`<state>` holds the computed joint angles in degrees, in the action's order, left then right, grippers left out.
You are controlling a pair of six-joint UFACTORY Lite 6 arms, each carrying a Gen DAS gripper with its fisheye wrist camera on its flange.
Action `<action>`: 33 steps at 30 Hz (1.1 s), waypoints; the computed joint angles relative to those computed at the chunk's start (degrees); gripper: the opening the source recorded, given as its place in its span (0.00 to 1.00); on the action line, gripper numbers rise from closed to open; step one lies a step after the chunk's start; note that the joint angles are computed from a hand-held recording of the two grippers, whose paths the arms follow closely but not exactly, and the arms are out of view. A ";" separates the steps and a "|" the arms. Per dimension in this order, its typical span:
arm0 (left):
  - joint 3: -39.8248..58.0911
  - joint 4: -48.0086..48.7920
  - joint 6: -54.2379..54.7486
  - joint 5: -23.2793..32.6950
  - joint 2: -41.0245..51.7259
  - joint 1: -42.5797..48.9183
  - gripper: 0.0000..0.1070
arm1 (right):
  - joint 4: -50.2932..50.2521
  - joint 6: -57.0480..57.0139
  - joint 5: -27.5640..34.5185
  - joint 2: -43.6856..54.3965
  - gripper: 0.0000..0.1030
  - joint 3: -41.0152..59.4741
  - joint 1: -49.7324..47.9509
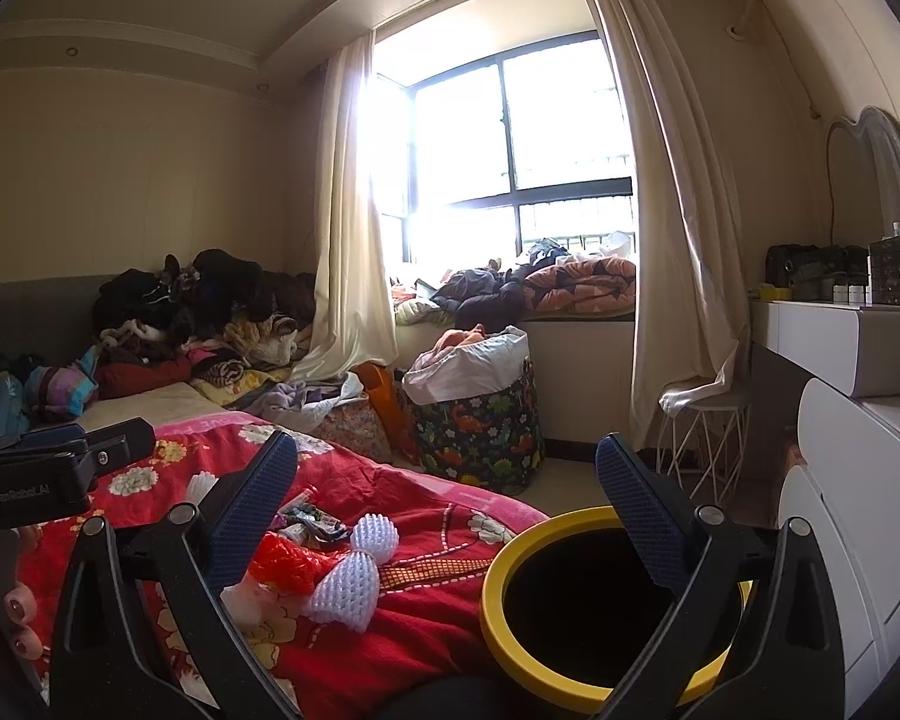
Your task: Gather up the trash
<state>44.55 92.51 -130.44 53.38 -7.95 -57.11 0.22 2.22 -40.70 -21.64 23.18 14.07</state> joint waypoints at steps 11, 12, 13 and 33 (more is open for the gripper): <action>-0.06 0.08 -0.04 0.00 -0.10 0.02 0.86 | 0.39 -0.21 0.53 -0.18 0.94 0.24 0.24; -0.04 0.07 -0.05 -0.04 -0.08 0.05 0.86 | 0.49 -0.28 0.32 0.28 0.94 0.44 0.25; 0.50 0.19 -0.22 -0.09 0.61 0.10 0.86 | 0.46 -0.18 0.35 -0.99 0.94 -0.85 0.05; 1.96 -0.74 -1.48 0.09 2.90 -0.28 0.86 | -4.99 3.93 1.63 3.25 0.94 1.69 -0.01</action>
